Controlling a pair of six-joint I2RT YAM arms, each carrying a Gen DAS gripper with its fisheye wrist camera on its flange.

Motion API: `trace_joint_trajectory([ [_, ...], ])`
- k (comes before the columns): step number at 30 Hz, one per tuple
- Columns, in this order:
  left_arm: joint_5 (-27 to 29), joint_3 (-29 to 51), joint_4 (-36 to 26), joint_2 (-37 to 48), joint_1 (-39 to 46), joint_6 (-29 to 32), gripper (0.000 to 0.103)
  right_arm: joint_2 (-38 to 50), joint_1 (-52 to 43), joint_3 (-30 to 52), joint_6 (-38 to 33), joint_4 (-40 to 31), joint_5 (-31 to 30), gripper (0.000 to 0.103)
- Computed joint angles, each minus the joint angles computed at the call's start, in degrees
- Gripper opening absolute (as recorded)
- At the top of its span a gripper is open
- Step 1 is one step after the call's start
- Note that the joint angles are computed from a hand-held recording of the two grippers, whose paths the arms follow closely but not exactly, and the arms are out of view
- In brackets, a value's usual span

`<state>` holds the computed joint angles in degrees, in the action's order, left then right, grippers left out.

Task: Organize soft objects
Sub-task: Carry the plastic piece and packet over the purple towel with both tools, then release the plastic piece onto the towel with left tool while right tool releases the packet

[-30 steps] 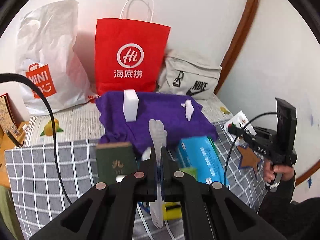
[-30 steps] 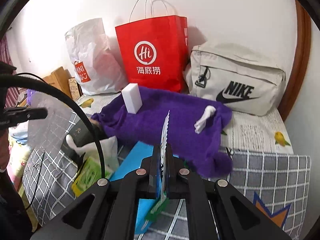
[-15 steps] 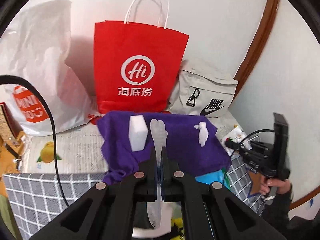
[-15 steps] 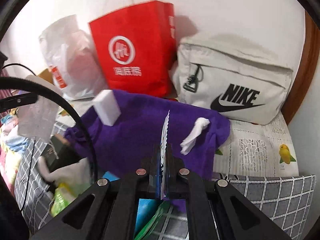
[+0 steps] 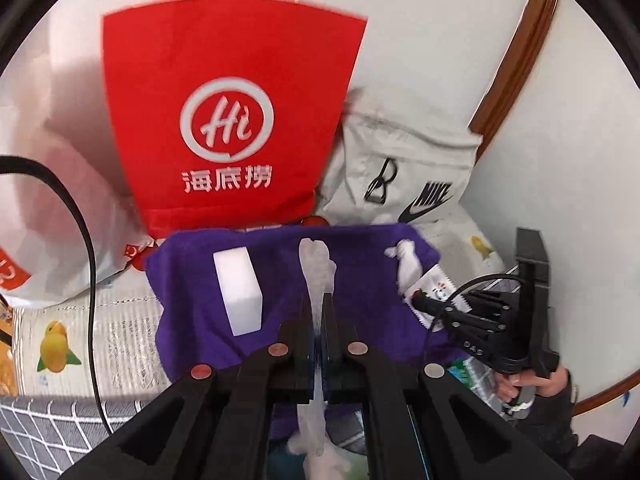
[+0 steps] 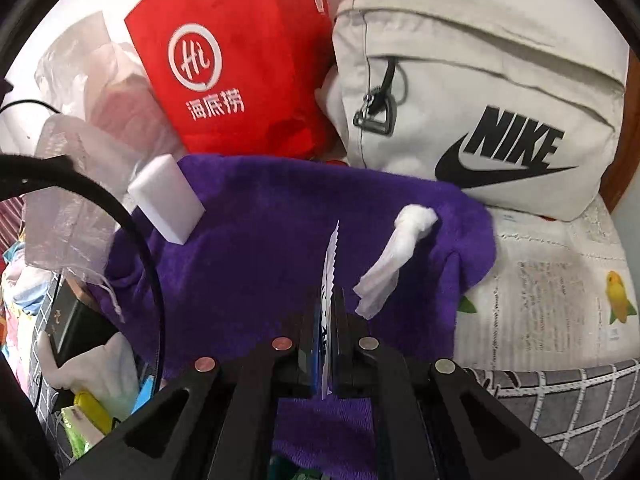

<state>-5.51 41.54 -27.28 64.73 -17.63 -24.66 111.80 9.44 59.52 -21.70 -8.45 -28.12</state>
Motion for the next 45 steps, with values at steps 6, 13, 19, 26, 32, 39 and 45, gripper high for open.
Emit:
trace_joint_trajectory([
  [6,-0.33,-0.24,4.26,9.99,0.81,1.31,0.002,2.93,0.60,1.40,-0.49,-0.61,0.77,0.005],
  [13,0.50,-1.00,6.35,14.66,1.98,1.68,0.002,4.22,1.29,1.88,-0.55,-0.25,1.49,0.006],
  [19,1.40,-1.69,7.18,16.38,3.81,2.70,0.004,5.83,0.94,3.49,-0.41,-1.19,0.98,0.008],
  [26,2.59,-1.54,6.06,17.94,5.45,2.98,0.019,5.95,1.37,3.67,-0.30,-1.28,1.19,0.009],
  [32,2.19,-1.37,4.87,17.91,5.17,3.14,0.033,5.38,0.95,3.56,-0.77,-1.52,1.20,0.009],
  [39,0.48,-1.68,2.57,15.68,3.94,2.79,0.052,3.78,0.57,1.99,-1.10,-0.72,0.89,0.030],
  [45,-0.99,-1.54,0.21,13.74,3.01,2.37,0.056,0.26,0.78,-0.97,-1.28,0.35,1.55,0.036],
])
